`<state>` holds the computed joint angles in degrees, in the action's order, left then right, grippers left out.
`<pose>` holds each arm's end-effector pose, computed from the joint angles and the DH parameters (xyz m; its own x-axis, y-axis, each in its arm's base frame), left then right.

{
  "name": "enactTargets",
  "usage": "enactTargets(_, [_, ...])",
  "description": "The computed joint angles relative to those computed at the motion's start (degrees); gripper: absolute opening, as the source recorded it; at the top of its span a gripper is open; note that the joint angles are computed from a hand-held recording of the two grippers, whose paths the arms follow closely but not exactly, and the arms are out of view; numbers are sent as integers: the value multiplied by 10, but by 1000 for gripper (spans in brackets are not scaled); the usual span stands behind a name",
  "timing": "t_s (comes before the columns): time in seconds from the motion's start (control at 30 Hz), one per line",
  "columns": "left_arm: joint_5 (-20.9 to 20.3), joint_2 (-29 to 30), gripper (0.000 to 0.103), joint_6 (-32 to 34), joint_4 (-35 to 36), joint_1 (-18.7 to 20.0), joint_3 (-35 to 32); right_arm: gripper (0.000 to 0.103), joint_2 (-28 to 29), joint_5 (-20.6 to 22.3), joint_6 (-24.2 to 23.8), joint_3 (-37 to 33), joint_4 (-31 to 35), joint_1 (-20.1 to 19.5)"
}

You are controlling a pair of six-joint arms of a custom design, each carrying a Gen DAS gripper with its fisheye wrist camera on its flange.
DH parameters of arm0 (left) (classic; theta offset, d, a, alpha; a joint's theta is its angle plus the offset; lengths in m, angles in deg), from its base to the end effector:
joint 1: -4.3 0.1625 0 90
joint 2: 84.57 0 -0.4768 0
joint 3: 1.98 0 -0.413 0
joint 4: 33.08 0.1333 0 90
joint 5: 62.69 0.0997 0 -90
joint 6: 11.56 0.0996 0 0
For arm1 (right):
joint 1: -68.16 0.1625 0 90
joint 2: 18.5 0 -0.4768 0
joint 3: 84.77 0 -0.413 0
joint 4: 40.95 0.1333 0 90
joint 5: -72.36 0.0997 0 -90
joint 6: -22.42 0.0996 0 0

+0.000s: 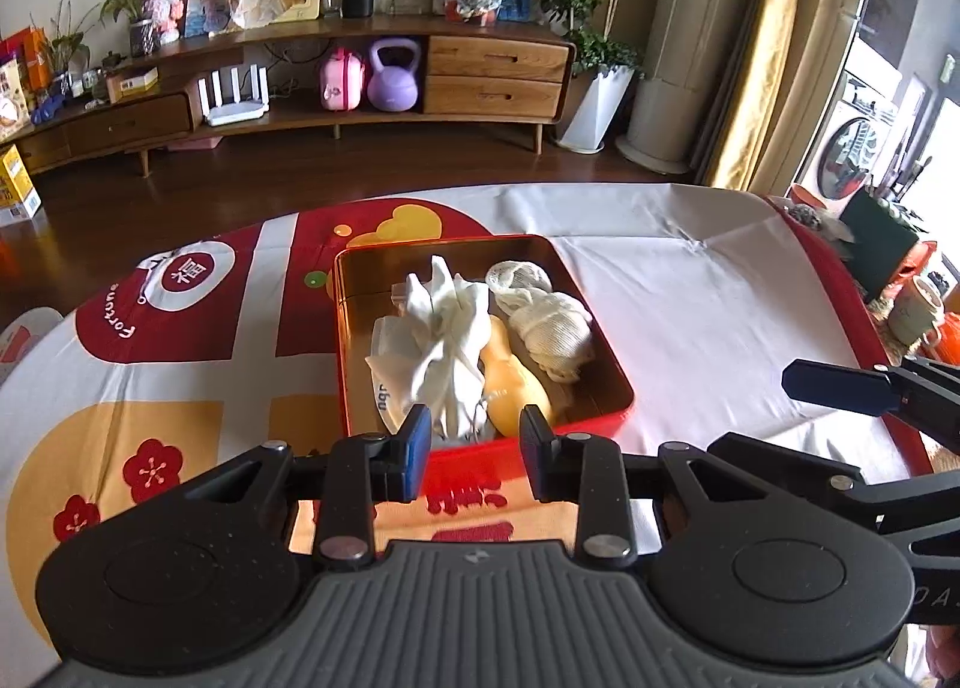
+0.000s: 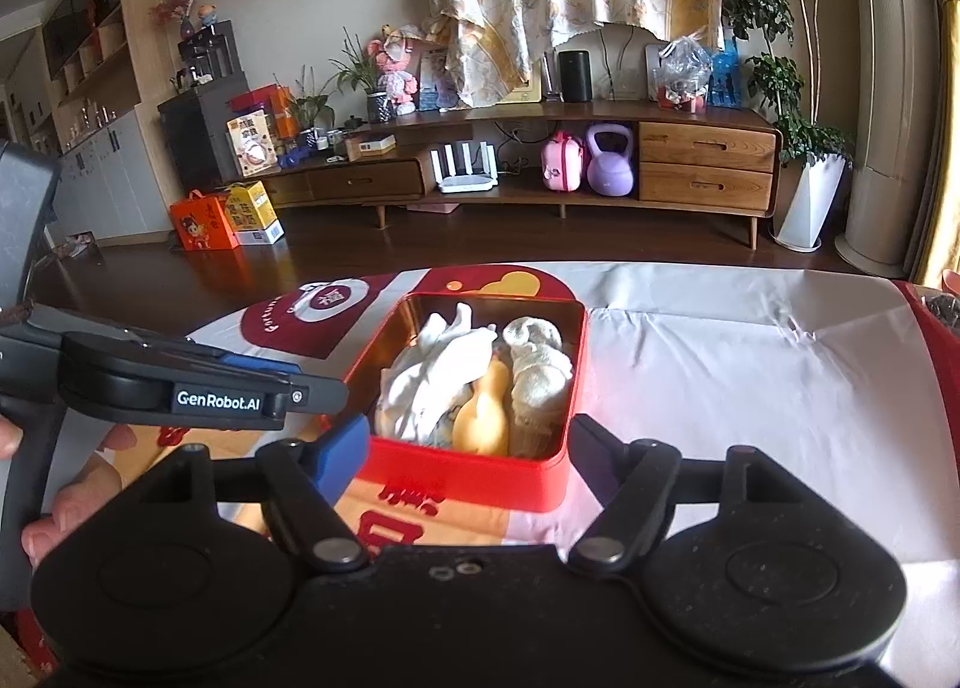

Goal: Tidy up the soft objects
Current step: 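Withdraw both tools from the tin toward the blue gloves and bracelet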

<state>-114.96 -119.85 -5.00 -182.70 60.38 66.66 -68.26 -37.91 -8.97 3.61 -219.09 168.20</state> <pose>-0.3179 -0.8208 0.1842 -0.7449 0.3003 -0.5957 0.5894 0.7146 -0.3769 0.2309 -0.7375 0.2839 -0.7688 -0.2511 0.5882 -0.6017 0.5957 -0.5322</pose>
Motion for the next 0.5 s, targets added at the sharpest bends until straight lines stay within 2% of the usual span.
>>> enactTargets(0.07, [0,-11,31,3,-13,-4,21,77,-9,4,4,14,-3,0])
enactTargets(0.1, [-3,-17,35,2,-17,-6,30,77,-13,5,5,20,-6,1])
enactTargets(0.13, [-6,-23,55,0,-23,-7,39,78,-17,7,6,27,-9,1])
enactTargets(0.2, [-11,-36,81,3,-60,-10,68,80,-25,11,8,40,-12,1])
enactTargets(0.27, [-12,-47,82,15,-90,-14,92,82,-31,12,12,50,-17,2])
enactTargets(0.5, [-14,-77,82,12,-114,-22,148,91,-52,20,14,91,-37,0])
